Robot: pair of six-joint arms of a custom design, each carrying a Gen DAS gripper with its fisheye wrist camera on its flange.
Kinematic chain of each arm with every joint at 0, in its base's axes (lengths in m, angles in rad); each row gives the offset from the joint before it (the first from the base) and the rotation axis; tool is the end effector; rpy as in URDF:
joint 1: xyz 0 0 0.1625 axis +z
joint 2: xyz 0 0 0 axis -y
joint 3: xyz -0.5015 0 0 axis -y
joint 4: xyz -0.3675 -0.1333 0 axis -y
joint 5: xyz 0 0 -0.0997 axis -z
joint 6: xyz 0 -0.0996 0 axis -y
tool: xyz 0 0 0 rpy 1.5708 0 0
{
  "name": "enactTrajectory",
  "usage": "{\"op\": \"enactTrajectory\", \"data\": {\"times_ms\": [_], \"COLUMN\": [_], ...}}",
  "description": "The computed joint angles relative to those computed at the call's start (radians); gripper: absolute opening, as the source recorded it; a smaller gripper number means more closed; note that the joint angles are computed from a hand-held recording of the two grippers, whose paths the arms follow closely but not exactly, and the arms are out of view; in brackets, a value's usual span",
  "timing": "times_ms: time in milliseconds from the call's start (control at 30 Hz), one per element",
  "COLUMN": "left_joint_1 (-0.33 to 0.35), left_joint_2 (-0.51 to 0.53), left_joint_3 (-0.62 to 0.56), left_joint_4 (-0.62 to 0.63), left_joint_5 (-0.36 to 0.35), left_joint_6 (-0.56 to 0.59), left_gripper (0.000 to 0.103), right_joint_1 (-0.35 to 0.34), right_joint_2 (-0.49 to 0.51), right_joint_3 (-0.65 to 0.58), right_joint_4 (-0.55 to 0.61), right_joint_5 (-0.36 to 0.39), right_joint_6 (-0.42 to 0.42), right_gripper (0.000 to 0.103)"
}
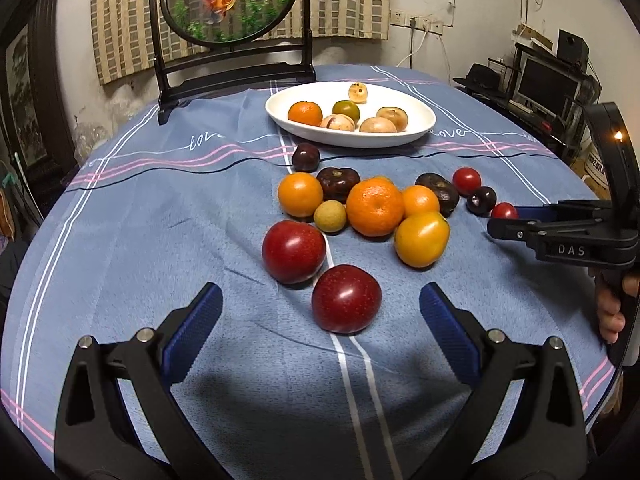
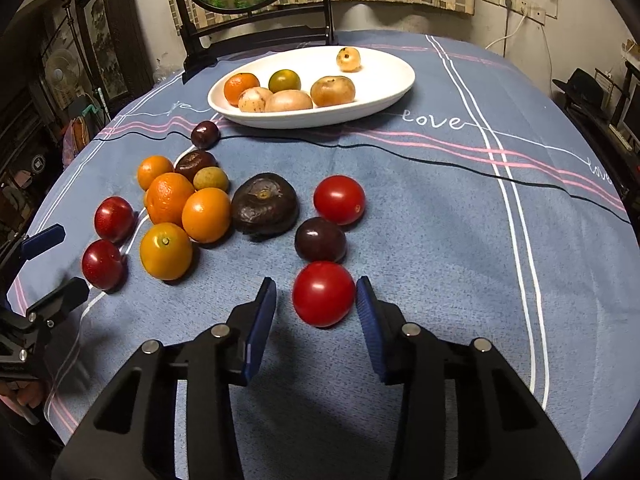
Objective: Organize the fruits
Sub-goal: 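Grasp the red tomato with the right tool while the left tool grasps the large dark red plum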
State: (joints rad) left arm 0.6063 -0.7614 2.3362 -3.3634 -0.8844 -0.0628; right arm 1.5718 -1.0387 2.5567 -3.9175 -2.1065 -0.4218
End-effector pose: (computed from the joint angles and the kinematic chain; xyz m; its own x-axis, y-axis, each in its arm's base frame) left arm -0.2789 -0.4324 0.0873 -0.6026 0.5216 -0.6040 0.7660 0.5903 -0.2545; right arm 0.0829 -0.4042 0.2433 -0.7846 0.0658 0.6165 -0.3528 0.7703 -0.5312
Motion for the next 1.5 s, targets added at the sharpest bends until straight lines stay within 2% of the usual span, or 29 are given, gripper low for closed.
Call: {"op": "enactTrajectory", "data": {"times_ms": [300, 400, 467, 633, 700, 767, 833, 867, 933, 1000, 1033, 1333, 1500], "left_joint_1": [0.014, 0.017, 0.019, 0.025, 0.032, 0.038, 0.040, 0.041, 0.049, 0.056, 0.057, 0.042, 0.034], "left_joint_2": [-0.009, -0.012, -0.013, -0.015, -0.019, -0.020, -0.020, -0.020, -0.022, -0.023, -0.022, -0.008, -0.007], "left_joint_3": [-0.009, -0.007, -0.008, -0.008, -0.011, -0.015, -0.018, -0.019, -0.030, -0.044, -0.049, -0.056, -0.048], "left_joint_4": [0.018, 0.014, 0.016, 0.012, 0.017, 0.025, 0.032, 0.039, 0.071, 0.115, 0.131, 0.164, 0.140], "left_joint_5": [-0.022, -0.038, -0.044, -0.066, -0.093, -0.111, -0.122, -0.126, -0.142, -0.147, -0.143, -0.099, -0.093], "left_joint_6": [-0.022, -0.016, -0.015, -0.006, 0.002, 0.007, 0.011, 0.012, 0.009, -0.006, -0.017, -0.025, -0.037], "left_gripper": [0.101, 0.101, 0.101, 0.101, 0.100, 0.100, 0.096, 0.091, 0.068, 0.054, 0.051, 0.050, 0.043], "right_joint_1": [0.001, -0.003, -0.005, -0.005, -0.024, -0.075, -0.099, -0.104, -0.112, -0.112, -0.112, -0.112, -0.112], "right_joint_2": [0.000, -0.004, -0.007, -0.009, -0.028, -0.072, -0.087, -0.090, -0.095, -0.095, -0.095, -0.095, -0.092], "right_joint_3": [-0.005, -0.006, -0.007, -0.006, 0.004, 0.027, 0.039, 0.042, 0.046, 0.049, 0.051, 0.057, 0.061], "right_joint_4": [0.013, 0.020, 0.026, 0.025, 0.033, 0.051, 0.045, 0.042, 0.038, 0.030, 0.028, 0.017, 0.010], "right_joint_5": [-0.010, -0.003, -0.002, -0.001, 0.053, 0.186, 0.238, 0.250, 0.274, 0.282, 0.286, 0.301, 0.307], "right_joint_6": [0.007, 0.015, 0.020, 0.024, 0.028, 0.040, 0.055, 0.060, 0.061, 0.056, 0.053, 0.045, 0.040], "right_gripper": [0.042, 0.039, 0.032, 0.030, 0.030, 0.030, 0.030, 0.030, 0.030, 0.030, 0.030, 0.030, 0.030]}}
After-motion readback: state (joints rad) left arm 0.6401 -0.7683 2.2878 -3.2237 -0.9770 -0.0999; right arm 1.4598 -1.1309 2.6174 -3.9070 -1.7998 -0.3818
